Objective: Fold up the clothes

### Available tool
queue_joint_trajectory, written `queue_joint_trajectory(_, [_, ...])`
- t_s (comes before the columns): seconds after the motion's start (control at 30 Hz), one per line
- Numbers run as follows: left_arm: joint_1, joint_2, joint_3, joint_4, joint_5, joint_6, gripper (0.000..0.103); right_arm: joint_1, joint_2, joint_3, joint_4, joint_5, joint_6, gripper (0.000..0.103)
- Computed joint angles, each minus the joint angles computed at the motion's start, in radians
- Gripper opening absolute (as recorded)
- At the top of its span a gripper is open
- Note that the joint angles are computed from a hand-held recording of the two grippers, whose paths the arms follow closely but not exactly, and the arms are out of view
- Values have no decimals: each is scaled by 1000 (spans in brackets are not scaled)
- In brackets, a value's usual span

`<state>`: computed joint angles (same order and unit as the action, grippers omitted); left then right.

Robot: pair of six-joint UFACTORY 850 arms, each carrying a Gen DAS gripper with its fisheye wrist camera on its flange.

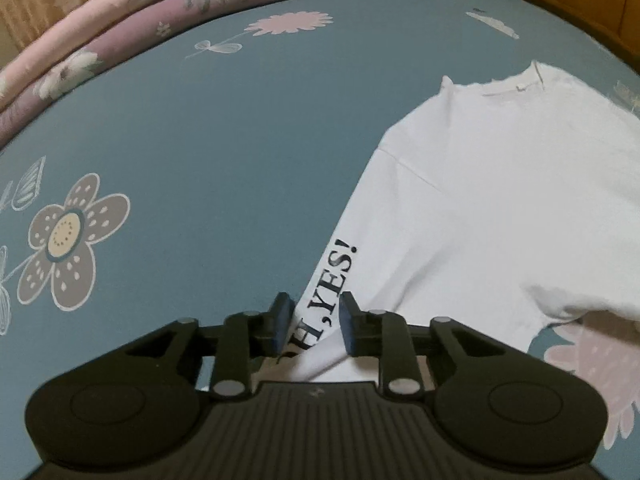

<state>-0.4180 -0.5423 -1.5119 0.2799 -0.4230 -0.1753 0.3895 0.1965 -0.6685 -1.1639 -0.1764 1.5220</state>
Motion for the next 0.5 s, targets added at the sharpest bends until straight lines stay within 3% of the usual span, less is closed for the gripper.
queue_joint_trajectory(0.03, [-5, -1, -3, 13, -5, -12, 3, 1, 0, -1, 0, -2, -1, 64])
queue_joint_trajectory(0.2, [-19, 4, -9, 141, 6, -139, 0, 3, 5, 2, -29, -1, 24, 64])
queue_joint_trajectory(0.37, [-1, -30, -69, 145, 18, -160, 2, 2, 2, 1, -35, -6, 39, 64])
queue_joint_trajectory(0.4, [0, -40, -78, 144, 7, -170, 4, 3, 2, 1, -29, -7, 34, 64])
queue_joint_trajectory(0.43, [0, -51, -87, 143, -4, -180, 13, 4, 2, 1, -25, -8, 32, 64])
queue_joint_trajectory(0.5, [2, -65, -96, 145, -20, -202, 13, 7, 5, 1, -16, -11, 22, 64])
